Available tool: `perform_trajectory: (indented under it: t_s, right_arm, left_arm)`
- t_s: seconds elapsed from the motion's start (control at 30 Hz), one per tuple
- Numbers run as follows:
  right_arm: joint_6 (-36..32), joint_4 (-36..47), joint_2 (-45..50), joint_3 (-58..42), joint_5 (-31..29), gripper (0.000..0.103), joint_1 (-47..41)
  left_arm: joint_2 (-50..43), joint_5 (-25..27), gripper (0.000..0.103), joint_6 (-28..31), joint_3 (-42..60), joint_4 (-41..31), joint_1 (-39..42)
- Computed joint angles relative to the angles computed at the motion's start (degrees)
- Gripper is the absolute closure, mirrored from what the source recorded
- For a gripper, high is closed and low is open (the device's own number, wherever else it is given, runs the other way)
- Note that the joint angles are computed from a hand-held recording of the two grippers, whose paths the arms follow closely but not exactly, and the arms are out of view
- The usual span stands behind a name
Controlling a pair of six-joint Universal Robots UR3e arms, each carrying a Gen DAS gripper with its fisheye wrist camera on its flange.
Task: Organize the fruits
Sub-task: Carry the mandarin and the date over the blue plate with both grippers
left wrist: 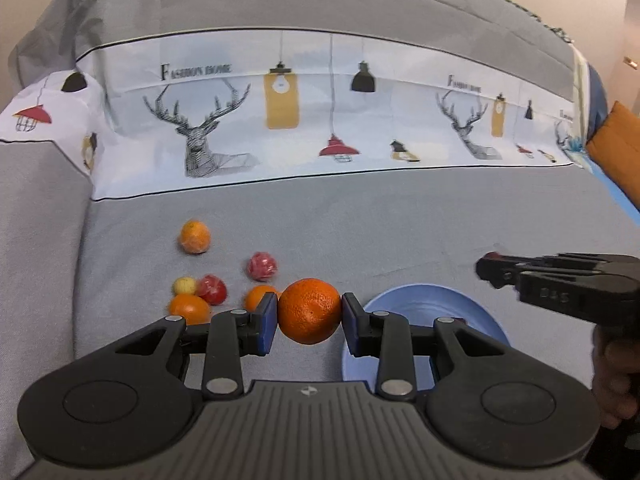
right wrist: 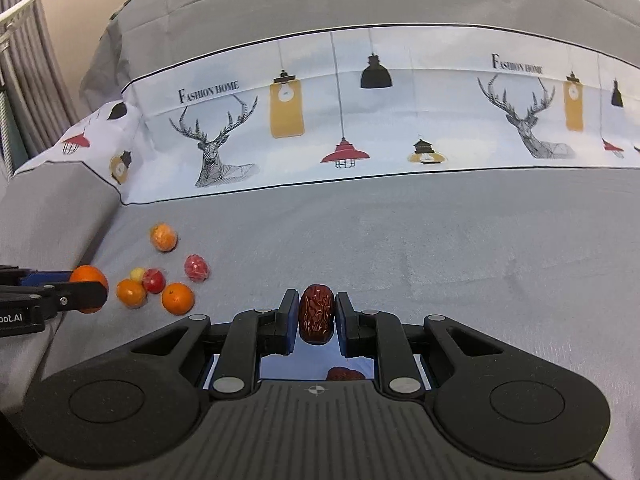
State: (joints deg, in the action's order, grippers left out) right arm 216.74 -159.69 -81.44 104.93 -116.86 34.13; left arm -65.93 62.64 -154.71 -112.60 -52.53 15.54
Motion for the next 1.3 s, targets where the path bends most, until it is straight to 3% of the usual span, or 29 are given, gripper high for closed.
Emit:
perform_trajectory:
  t_s: [0.17, 0.37, 1.3]
  right_arm:
    - [-0.87, -0.52, -0.02, 0.08, 0.71, 0.083, -0.55]
    - [-1.01, -2.92, -0.49, 1.28, 1.75, 0.083, -1.18]
    - [-1.73, -5.0, -0.65, 1.48, 1.71, 0.083, -0.65]
  left_arm:
    - [2.27, -1.39, 0.065, 1.63, -1.75, -0.12, 0.09]
    - [1.36, -0.68, 0.065, -1.3, -1.51, 0.34, 0.04]
    - [2.49, -1.54, 0.065, -1.45, -2.01, -0.25, 0.63]
